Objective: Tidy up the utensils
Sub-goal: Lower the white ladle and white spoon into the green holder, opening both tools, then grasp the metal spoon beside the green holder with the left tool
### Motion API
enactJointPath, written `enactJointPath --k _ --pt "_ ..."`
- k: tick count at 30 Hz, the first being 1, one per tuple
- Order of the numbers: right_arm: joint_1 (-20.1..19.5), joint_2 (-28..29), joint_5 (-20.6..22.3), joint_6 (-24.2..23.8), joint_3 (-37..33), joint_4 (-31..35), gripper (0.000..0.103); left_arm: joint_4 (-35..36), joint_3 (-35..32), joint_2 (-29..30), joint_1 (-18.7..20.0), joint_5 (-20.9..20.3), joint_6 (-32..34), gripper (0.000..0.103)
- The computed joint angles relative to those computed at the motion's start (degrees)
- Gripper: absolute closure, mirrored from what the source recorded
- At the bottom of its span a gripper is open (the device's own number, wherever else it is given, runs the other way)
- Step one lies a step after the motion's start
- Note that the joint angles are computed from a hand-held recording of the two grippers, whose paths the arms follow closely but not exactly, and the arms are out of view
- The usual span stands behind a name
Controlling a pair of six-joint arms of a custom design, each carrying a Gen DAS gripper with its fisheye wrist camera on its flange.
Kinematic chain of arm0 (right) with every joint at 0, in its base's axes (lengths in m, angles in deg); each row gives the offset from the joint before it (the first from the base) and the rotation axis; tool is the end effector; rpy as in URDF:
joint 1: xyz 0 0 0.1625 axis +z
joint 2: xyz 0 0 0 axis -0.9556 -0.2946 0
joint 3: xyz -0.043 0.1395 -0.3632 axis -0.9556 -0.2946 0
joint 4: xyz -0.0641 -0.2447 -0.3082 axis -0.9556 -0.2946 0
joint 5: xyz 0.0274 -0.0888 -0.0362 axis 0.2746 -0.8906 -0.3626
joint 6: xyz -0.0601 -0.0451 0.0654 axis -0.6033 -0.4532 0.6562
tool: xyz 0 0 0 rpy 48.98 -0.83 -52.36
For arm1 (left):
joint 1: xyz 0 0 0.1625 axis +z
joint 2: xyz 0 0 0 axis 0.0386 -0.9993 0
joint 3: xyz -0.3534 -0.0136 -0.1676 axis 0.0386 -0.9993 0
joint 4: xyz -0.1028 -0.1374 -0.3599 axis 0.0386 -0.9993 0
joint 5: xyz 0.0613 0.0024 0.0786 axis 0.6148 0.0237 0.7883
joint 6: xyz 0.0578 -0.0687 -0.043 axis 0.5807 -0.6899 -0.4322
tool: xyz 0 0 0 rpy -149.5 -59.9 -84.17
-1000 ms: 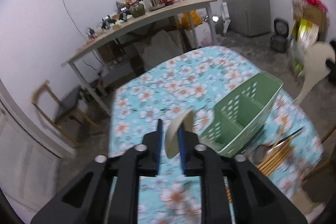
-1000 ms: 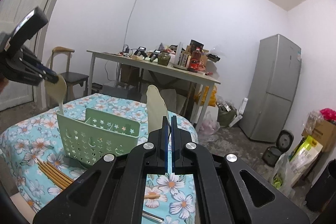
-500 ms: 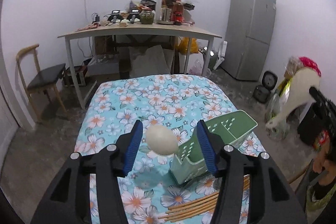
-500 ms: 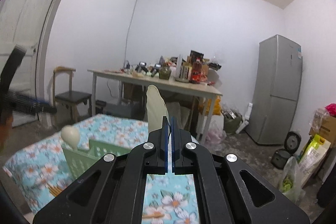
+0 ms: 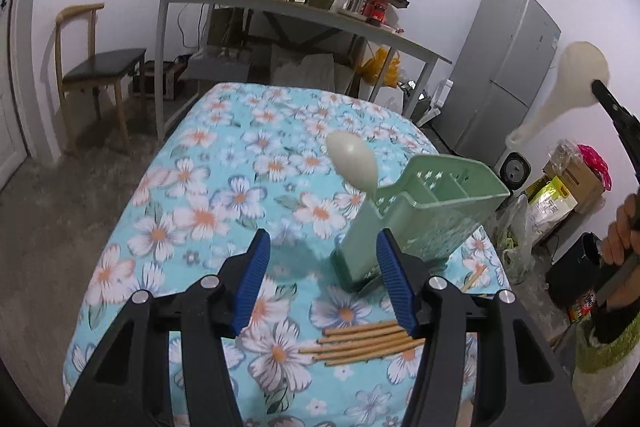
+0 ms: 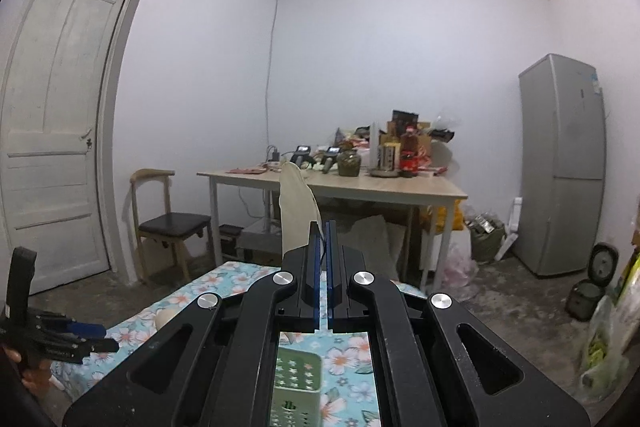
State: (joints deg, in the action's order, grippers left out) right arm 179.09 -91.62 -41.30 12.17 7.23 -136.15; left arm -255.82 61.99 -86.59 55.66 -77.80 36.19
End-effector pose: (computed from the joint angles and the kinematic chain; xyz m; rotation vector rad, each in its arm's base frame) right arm 0.3523 -0.7091 0.1155 1.3820 -2.1045 1.4726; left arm -0.1056 -0.5753 0.2617 -0.0685 2.2103 -1.3077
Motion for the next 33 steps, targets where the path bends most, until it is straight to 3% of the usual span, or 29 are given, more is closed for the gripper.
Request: enactJointPath --k 12,14,16,18,22,33 --pt "-0.29 3.71 -7.52 1.74 -4.00 7.64 0.102 -3.73 3.28 -0.37 1.39 -2.41 -0.89 0.049" --pt "-0.20 4.10 -9.46 2.33 -4.61 9.64 0.095 -3.38 3.35 -0.40 1.66 -3.16 -1.54 0.049" --pt "-0.18 3.81 -10.93 2.73 -4.08 11.01 0.064 -3.37 3.42 -0.35 1.87 -3.78 -1.77 0.049" --pt "-0.12 3.33 -10.83 2.83 -2.94 9.69 0.051 -3.31 3.36 -0.22 2.02 -4.36 -1.70 0.049" --pt "-0.01 2.02 -10.54 3.07 -0.93 7.61 0.041 -3.69 3.05 0.37 2.20 -5.09 -1.04 0.049" --pt "-0.59 -3.00 -12.55 5.69 7.35 6.70 0.039 -4.74 0.28 4.60 2.57 -6.70 5.48 0.049"
